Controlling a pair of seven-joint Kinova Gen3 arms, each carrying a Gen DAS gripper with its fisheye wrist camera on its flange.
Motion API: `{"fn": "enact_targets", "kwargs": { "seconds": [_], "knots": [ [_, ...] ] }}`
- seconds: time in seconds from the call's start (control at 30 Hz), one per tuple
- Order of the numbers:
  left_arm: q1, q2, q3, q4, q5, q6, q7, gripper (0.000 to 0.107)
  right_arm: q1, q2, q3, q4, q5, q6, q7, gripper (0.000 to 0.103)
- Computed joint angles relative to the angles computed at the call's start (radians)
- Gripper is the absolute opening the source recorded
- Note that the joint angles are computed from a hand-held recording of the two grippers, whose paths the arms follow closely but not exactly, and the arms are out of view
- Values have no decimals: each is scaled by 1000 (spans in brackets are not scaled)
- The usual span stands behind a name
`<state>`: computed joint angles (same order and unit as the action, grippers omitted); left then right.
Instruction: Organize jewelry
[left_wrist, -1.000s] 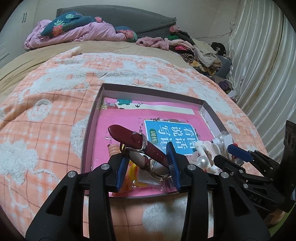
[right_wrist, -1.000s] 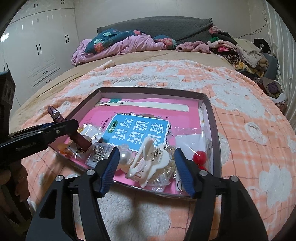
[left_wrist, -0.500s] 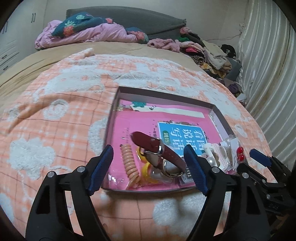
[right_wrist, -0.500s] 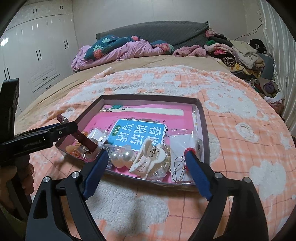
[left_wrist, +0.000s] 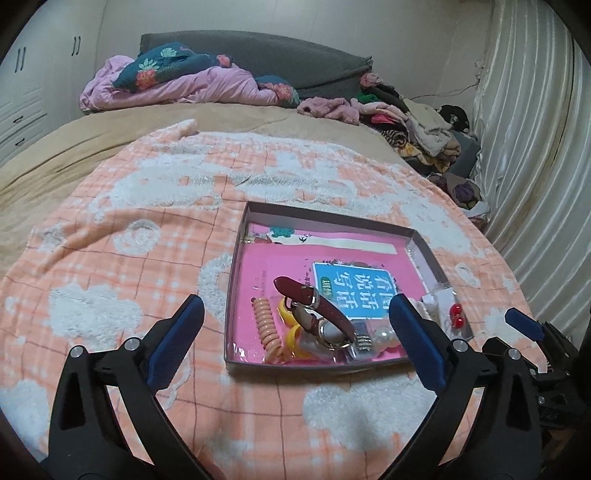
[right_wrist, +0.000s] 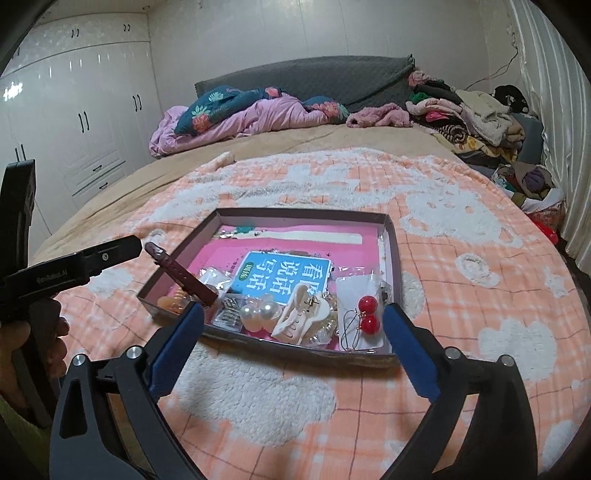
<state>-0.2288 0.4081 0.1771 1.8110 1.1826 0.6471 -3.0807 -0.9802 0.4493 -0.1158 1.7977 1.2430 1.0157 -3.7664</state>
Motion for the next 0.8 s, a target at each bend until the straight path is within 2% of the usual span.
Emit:
{"fn": "enact_targets", "kwargs": {
  "seconds": [0.47,0.67,0.8],
  "knots": [
    [-21,-113,-67,114,58,63,-133,94,-86,-34,-49,26,8,176,-115,99],
    [-26,-138,-106,175,98,103,-216,94,-101,-29,-66,31,-9,200,-134,99],
    [-21,-150,-128,228,154,97,-290,94,-114,-23,-71,42,-24,208,-157,99]
  ]
}}
